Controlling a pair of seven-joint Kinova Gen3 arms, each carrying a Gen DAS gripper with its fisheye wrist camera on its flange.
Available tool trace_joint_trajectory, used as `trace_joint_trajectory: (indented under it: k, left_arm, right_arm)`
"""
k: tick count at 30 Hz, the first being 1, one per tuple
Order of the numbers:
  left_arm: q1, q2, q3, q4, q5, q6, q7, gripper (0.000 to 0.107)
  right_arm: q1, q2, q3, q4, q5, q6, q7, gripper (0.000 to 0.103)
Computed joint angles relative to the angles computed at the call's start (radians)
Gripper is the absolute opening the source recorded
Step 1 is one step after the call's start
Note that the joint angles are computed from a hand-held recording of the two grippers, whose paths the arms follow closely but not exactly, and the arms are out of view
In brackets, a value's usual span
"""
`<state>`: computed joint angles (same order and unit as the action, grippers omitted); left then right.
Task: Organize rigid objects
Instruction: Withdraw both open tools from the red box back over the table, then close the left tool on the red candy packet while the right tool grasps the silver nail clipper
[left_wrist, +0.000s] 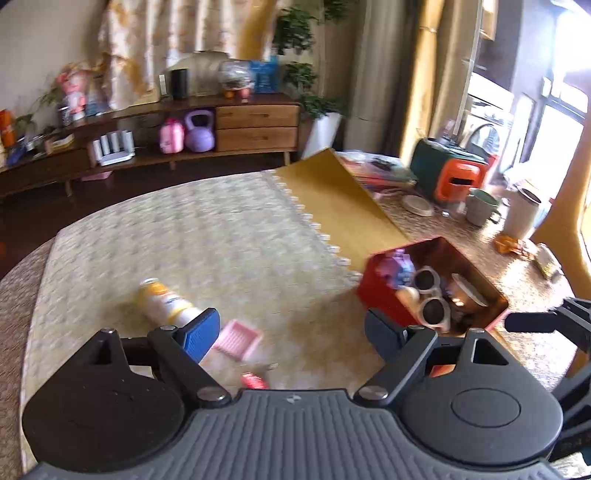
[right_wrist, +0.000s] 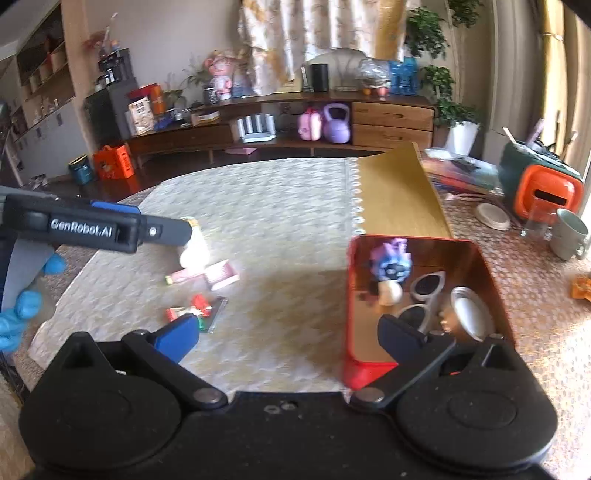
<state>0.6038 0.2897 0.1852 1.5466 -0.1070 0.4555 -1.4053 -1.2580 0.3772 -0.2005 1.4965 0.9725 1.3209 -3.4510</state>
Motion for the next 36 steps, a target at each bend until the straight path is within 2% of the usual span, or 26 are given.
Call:
trace_joint_trajectory:
  k: [2,9,14,17,21,28,30,36]
  left_arm:
    - [-0.003,-0.01,-0.025,0.021,-0.015,-0.009,0.021,0.086]
    - [-0.089,-0.016,-0.025,0.083,0.014,-0.049,0.0,0.086]
    - [-0.198,-0.007,0.051,0.138,0.135,-0.106,-0.119,0.086]
    - [-0.224,0.001,0.077,0.174,0.173,-0.151,-0.189,0.086]
    - [-0.212,0.021,0.072,0.2,0.184,-0.183,-0.23,0.086]
    - [-0.218,0.067,0.102,0.225,0.202,-0.211,-0.308,0.086]
    - [-0.213,0.08,0.107,0.228,0.2,-0.224,-0.326,0.086]
    - [-0.222,0.133,0.126,0.197,0.222,-0.214,-0.356,0.085]
  right_arm:
    - [-0.001,0.02,-0.001,-0.024,0.003,-0.008,0.018,0.103]
    - [-0.005,0.093,0.033,-0.114,-0.022,-0.047,0.113,0.103]
    - [0.002,0.142,0.074,-0.168,-0.065,-0.06,0.192,0.102]
    - [0.019,0.154,0.092,-0.182,-0.098,-0.083,0.23,0.101]
    - [0.046,0.161,0.114,-0.188,-0.132,-0.115,0.258,0.101]
    - [0.093,0.168,0.135,-0.183,-0.181,-0.168,0.28,0.099]
    - [0.11,0.177,0.136,-0.19,-0.199,-0.184,0.302,0.095]
    - [0.143,0.198,0.15,-0.201,-0.252,-0.234,0.353,0.091]
